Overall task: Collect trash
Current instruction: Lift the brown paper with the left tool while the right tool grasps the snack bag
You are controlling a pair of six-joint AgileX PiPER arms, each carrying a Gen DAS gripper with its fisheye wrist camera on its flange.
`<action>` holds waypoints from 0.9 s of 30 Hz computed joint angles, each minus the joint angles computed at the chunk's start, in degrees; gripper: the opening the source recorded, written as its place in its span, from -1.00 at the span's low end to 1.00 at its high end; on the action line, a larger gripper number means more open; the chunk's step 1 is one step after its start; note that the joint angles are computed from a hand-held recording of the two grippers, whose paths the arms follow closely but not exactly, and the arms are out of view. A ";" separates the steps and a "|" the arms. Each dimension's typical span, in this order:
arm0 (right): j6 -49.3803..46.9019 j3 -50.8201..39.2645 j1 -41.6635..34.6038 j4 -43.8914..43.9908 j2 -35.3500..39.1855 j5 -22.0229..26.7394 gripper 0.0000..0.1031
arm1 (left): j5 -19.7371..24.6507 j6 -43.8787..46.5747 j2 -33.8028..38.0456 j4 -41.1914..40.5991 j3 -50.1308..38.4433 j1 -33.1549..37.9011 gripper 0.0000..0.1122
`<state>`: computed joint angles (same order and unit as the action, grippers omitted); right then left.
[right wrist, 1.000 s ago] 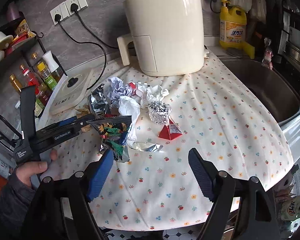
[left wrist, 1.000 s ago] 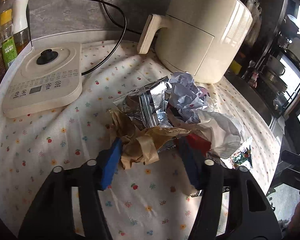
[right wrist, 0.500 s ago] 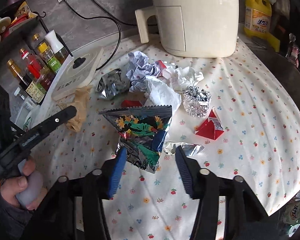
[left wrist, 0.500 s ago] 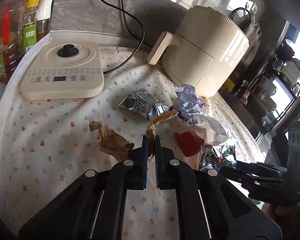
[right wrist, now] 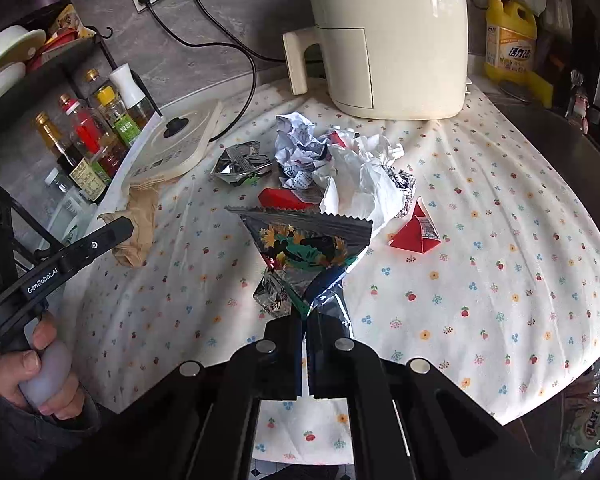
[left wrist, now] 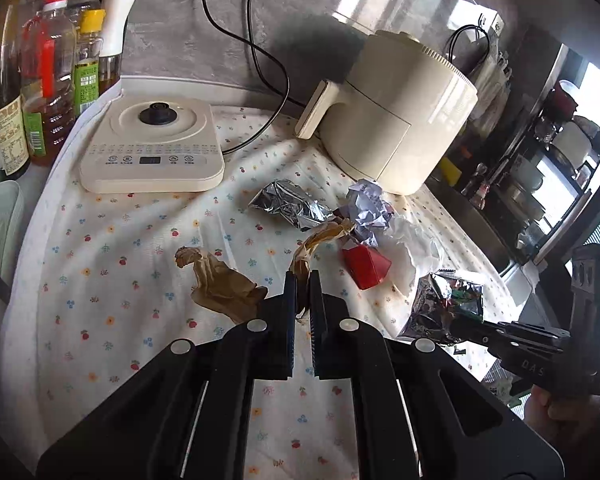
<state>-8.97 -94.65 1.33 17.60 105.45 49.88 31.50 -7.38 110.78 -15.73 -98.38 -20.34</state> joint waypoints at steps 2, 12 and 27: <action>-1.97 0.85 -0.09 1.07 -1.05 -0.16 -0.95 | -1.72 -4.35 -2.72 3.14 2.97 -0.92 -0.88; -15.46 10.50 -4.80 13.24 -12.39 -0.31 -0.95 | -1.65 -31.44 -13.70 28.27 11.95 -10.39 -0.88; -37.03 24.33 -32.31 25.48 -27.10 13.75 -0.95 | 7.42 -53.28 -13.09 46.78 8.40 -30.25 -0.88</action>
